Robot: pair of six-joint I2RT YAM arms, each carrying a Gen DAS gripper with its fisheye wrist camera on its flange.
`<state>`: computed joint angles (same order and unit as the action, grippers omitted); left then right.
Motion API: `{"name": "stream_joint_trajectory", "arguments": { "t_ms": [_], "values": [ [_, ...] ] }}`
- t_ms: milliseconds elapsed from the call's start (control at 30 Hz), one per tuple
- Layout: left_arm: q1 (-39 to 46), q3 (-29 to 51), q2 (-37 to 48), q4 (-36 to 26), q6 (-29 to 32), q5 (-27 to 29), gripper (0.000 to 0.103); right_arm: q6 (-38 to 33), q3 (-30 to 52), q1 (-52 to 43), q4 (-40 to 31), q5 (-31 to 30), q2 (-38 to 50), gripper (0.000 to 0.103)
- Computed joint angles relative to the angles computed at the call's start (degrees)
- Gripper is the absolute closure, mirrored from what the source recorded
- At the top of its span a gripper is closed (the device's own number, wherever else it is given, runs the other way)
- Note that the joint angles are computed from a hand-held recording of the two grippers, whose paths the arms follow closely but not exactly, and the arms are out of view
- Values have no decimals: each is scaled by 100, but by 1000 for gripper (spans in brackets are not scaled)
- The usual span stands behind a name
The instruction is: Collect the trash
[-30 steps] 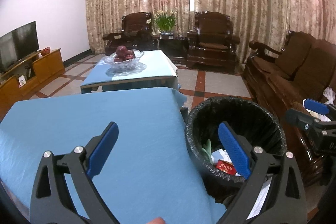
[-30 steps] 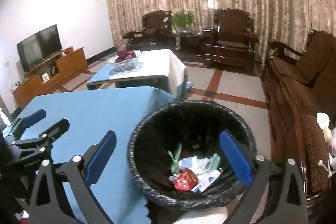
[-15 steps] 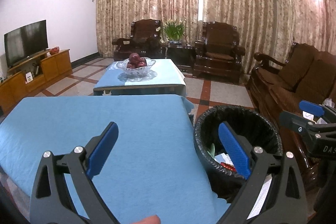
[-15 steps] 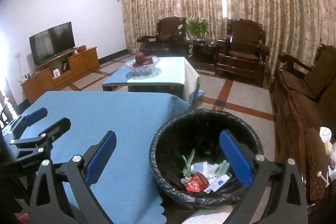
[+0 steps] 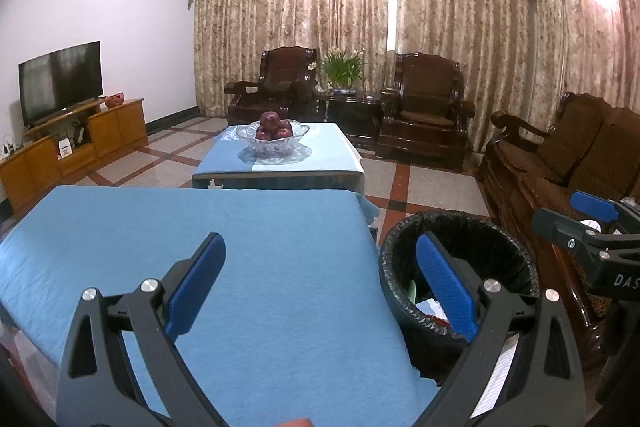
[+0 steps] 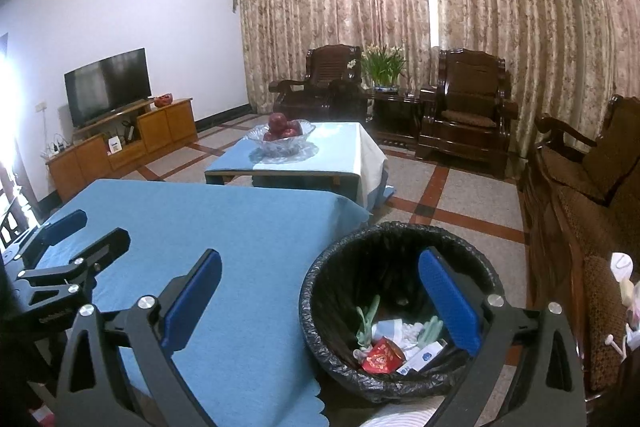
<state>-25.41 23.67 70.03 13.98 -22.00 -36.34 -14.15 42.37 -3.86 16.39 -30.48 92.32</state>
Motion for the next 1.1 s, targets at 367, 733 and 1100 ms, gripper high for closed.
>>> {"name": "stream_joint_trajectory", "arguments": {
  "t_ms": [367,733,1100],
  "values": [
    [-65,-31,-48,-22,-22,-45,9,41,-48,51,19,58,-70,6],
    [-253,74,-149,-274,-118,-208,9,30,-73,51,-12,61,-127,6],
    [-285,70,-149,-279,-146,-243,9,18,-100,59,4,75,-152,6]
  ]
}}
